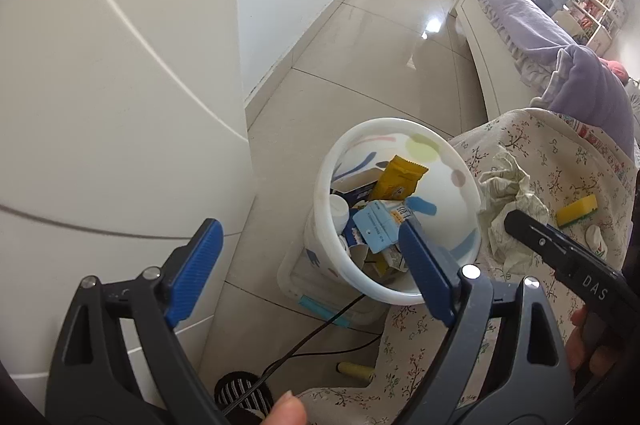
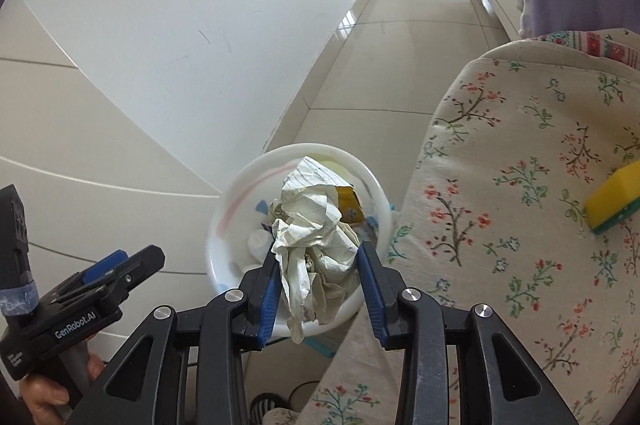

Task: Collect trash
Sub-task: 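Drop both tissues into the wastebasket by opening both grippers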

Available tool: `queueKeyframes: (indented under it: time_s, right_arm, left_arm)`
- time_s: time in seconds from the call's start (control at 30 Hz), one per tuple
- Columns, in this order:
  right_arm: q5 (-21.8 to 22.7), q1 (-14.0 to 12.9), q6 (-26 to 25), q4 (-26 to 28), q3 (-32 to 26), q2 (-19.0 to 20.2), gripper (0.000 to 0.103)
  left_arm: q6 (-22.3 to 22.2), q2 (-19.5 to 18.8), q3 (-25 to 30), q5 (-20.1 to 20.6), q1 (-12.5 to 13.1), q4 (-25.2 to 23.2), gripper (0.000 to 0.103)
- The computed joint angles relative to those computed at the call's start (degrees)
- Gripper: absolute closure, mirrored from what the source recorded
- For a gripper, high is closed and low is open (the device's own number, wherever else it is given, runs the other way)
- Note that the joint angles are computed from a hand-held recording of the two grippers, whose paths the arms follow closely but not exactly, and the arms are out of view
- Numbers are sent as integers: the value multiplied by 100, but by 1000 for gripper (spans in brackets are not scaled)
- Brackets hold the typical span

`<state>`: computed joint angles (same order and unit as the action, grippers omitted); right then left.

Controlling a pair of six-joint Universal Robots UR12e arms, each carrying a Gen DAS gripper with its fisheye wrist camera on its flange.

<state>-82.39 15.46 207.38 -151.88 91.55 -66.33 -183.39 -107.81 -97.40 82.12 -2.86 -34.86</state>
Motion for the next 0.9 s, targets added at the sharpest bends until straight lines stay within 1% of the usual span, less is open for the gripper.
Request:
queueKeyframes:
  time_s: [0.03,0.07,0.1,0.13,0.2,0.37,0.63,0.9]
  right_arm:
    - [61,-14,8,-88,2,17,60]
    - [151,-32,48,-246,31,28,54]
    - [282,-61,116,-374,55,38,37]
    - [316,-79,197,-420,44,66,27]
    - [259,-86,312,-566,86,44,27]
    - [24,-66,253,-537,167,-78,27]
    - [-413,-53,136,-344,452,-403,27]
    - [-820,-151,-23,-203,761,-712,26]
  left_arm:
    - [-6,3,-1,-7,9,-6,13]
    - [-16,9,-8,-2,12,-8,13]
    - [-21,17,-16,1,16,-13,13]
    - [-19,23,-23,-7,20,-22,13]
    - [-17,31,-26,-12,21,-43,13]
    - [5,41,-31,-50,19,-47,13]
    - [24,46,-11,-126,-45,-84,12]
    - [78,30,36,-184,-187,-113,12]
